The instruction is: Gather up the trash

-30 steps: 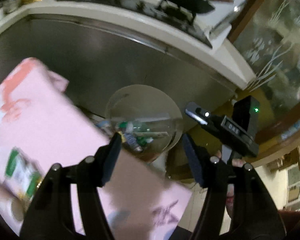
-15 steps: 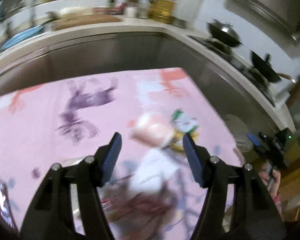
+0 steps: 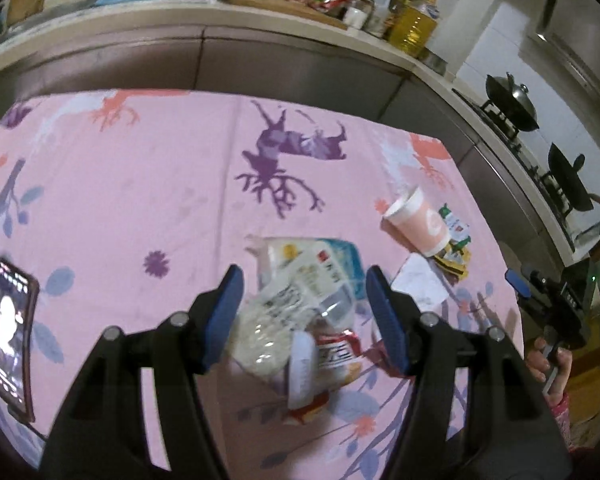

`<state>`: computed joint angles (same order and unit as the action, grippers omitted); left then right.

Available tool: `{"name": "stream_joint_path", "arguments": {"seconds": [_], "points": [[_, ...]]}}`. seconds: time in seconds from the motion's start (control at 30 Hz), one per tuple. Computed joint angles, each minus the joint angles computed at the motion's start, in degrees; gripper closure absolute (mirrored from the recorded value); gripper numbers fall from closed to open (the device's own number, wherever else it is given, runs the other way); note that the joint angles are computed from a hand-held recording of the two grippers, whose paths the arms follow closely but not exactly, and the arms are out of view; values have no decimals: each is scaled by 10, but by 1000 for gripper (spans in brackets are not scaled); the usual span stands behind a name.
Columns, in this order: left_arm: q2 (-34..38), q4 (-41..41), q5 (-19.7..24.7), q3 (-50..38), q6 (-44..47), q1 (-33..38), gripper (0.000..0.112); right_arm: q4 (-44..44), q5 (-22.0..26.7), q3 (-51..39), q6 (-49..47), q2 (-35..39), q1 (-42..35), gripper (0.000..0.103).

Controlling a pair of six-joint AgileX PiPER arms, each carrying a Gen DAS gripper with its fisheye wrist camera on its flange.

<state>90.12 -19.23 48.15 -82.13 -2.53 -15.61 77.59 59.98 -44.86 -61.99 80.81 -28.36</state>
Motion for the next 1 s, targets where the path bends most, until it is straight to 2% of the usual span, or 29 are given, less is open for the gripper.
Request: {"name": "stream_joint_path", "arguments": {"seconds": [0.27, 0.37, 0.5, 0.7, 0.87, 1.0], "points": [[7, -55, -11, 36, 58, 33, 38, -25, -66, -14, 43, -15, 116, 51], [19, -87, -11, 47, 86, 48, 37, -39, -85, -19, 57, -16, 163, 51], [28, -129, -12, 70, 121, 68, 37, -79, -135, -34, 89, -8, 250, 51], [35, -197, -3, 103, 193, 93, 37, -119, -141, -76, 125, 29, 347, 51], [62, -245, 8, 92, 237, 101, 33, -245, -190, -121, 209, 51, 476, 51], [99, -265, 22, 61, 252, 87, 33, -312, -229, -145, 290, 91, 522, 51]]}}
